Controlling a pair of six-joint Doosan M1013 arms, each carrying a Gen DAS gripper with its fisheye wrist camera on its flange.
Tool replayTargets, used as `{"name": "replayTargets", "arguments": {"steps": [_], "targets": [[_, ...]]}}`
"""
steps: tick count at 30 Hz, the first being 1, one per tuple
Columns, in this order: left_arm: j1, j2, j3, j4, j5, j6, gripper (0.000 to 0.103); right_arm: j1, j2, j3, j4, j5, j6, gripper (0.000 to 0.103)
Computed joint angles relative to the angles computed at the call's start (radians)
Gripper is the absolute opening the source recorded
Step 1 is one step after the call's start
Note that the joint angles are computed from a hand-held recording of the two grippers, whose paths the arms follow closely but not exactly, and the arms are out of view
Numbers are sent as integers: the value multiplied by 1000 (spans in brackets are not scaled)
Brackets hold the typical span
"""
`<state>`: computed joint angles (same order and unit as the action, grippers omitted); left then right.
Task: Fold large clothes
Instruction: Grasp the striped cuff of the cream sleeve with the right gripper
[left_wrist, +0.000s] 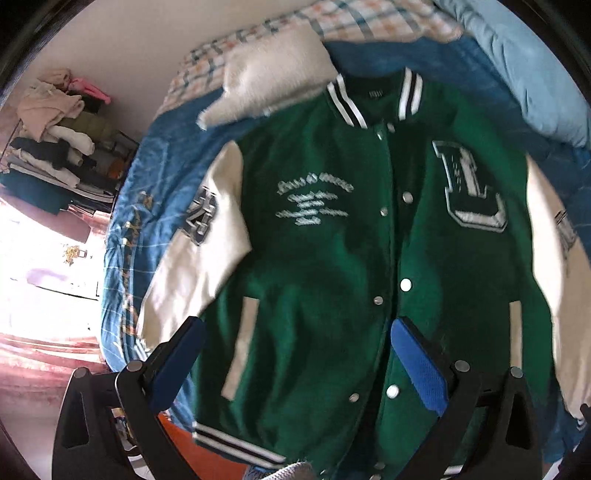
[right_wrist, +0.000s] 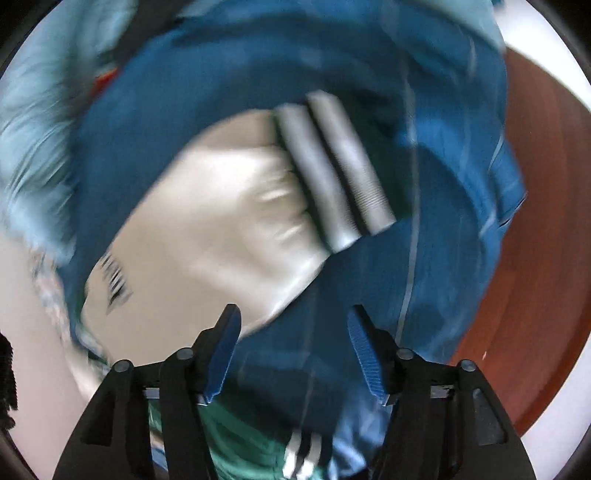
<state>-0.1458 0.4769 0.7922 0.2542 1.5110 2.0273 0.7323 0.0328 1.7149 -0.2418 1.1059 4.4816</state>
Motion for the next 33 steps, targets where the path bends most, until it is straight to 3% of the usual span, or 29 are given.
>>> {"name": "replayTargets", "arguments": {"steps": [2, 4, 6, 9, 12, 14, 15, 16, 17, 19, 20, 21, 23, 26, 29, 31, 32, 33], "targets": [[-15, -3, 35, 14, -13, -9, 103, -2, -11, 61, -55, -67, 77, 63], [-27, -11, 74, 20, -34, -8, 103, -22, -1, 57, -63, -30, 27, 46], [-39, -23, 115, 25, -63, 4, 103, -58, 22, 16, -15, 62, -113, 22], [-55, -30, 141, 8, -75, 21, 103, -99, 50, -63, -14, 230, -267, 18], [-71, -29, 140, -31, -72, 25, 103, -111, 79, -170, -147, 465, -357, 18], [-83, -25, 135, -59, -68, 24, 103, -121, 84, -191, -231, 564, -390, 18], [-94, -20, 133, -76, -63, 19, 103, -144, 78, -175, -267, 574, -433, 20], [-101, -18, 134, -84, -63, 15, 103, -166, 69, -153, -266, 543, -462, 22], [-109, -15, 134, -92, -62, 12, 103, -205, 46, -98, -240, 460, -481, 27], [-125, -5, 130, -103, -58, 3, 103, -272, -19, 46, -150, 215, -458, 32], [-130, -1, 128, -107, -62, 0, 103, -295, -46, 110, -122, 96, -428, 41], [-136, 5, 124, -111, -67, -4, 103, -311, -71, 172, -103, -12, -380, 45], [-142, 14, 119, -118, -83, -6, 103, -302, -100, 241, -164, -111, -245, 47], [-148, 27, 125, -107, -109, -15, 103, -253, -96, 281, -343, -160, -7, 61], [-149, 46, 119, -85, -102, -33, 103, -250, -68, 299, -455, -172, 119, 63], [-150, 54, 119, -68, -104, -45, 103, -275, -47, 274, -454, -142, 74, 46], [-148, 59, 116, -62, -103, -50, 103, -292, -32, 255, -432, -129, 13, 19], [-146, 62, 112, -60, -98, -53, 103, -310, -21, 236, -406, -127, -57, 19]]}}
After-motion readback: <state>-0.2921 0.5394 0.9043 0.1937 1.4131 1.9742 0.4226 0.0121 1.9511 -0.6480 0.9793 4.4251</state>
